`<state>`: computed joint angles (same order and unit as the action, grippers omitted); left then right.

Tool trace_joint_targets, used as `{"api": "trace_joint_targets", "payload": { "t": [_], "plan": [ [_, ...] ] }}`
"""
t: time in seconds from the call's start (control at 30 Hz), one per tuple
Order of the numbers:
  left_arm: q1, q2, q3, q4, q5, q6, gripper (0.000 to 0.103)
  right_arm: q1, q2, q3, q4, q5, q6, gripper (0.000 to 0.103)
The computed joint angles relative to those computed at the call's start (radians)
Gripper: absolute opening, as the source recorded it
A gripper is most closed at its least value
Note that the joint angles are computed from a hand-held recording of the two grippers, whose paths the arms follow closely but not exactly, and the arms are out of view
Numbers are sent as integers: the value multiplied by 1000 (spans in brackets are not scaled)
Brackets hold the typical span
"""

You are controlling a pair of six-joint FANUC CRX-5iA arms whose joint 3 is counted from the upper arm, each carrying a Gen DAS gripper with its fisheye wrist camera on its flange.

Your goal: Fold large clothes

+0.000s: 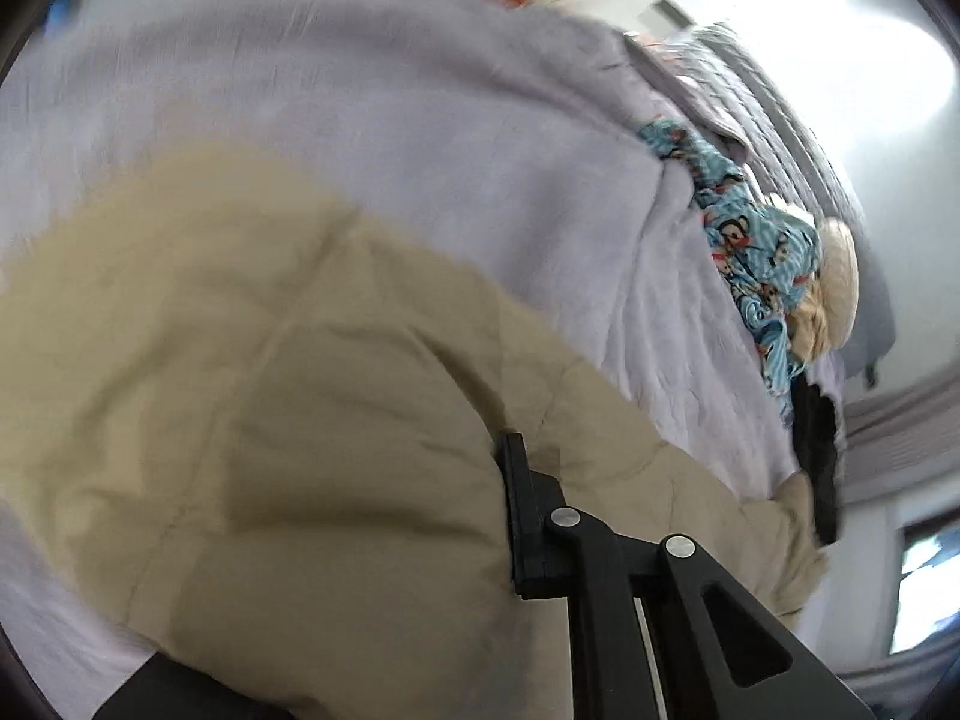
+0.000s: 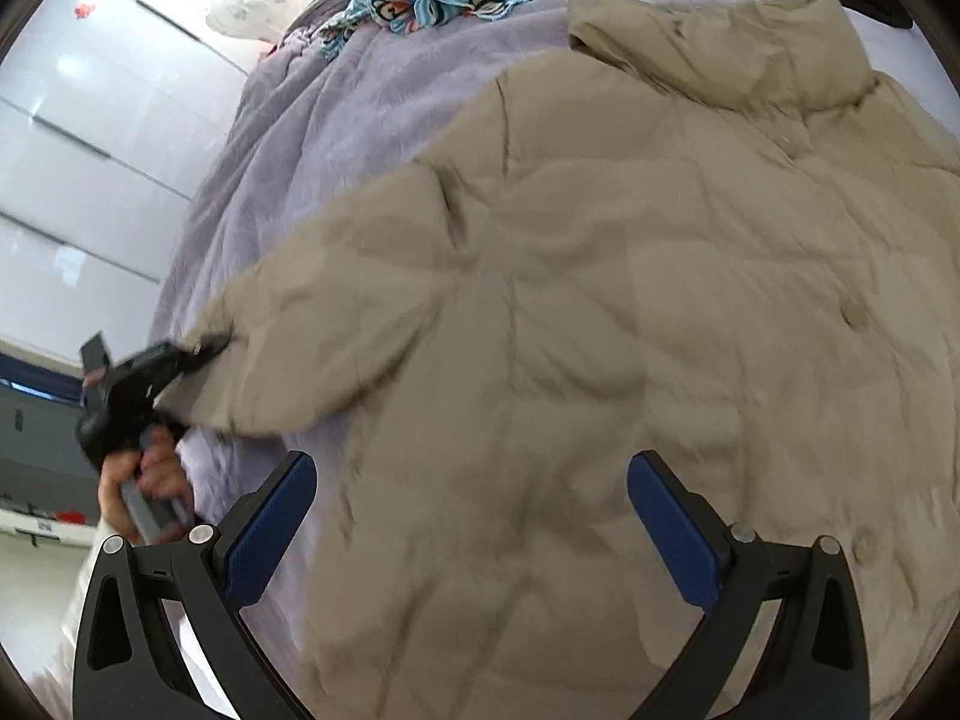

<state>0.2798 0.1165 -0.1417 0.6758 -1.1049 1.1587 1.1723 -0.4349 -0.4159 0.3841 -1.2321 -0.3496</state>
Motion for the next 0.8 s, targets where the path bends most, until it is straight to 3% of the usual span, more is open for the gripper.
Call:
{"api": "trace_joint_targets", "payload": {
  "t": [0.07,0.1,0.13,0.17,0.2,0.23,0.37,0.47,0.6,0.73,0.8],
  "plan": [
    [-4,-22,16,-6,2,-50,15,-43,17,-1,14,41,-2,102],
    [-8,-38,24,-3,2,-84,15,-53,16,-5,20,59,-9,92],
    [-9,-46,30,0,1,-105,15,-75,23,-8,18,89,-8,68],
    [-4,-62,25,10,-6,-134,15,-104,35,-4,-7,120,8,53],
    [1,-80,24,27,-14,-175,15,-133,41,-1,-35,151,28,31],
    [-7,-88,28,32,-15,-191,15,-161,47,-12,-51,206,29,19],
    [-19,-140,30,89,-47,-296,15,-206,71,-64,-19,383,8,16],
    [-50,-171,22,134,-69,-356,15,-244,107,-77,-93,498,69,15],
    [-137,-199,21,153,-86,-391,15,-255,112,-126,-112,582,48,13],
    [-267,-220,33,123,-62,-348,15,-260,51,-177,-139,660,46,12],
    [-330,-236,25,106,-40,-338,15,-247,-1,-194,-144,645,51,12]
  ]
}}
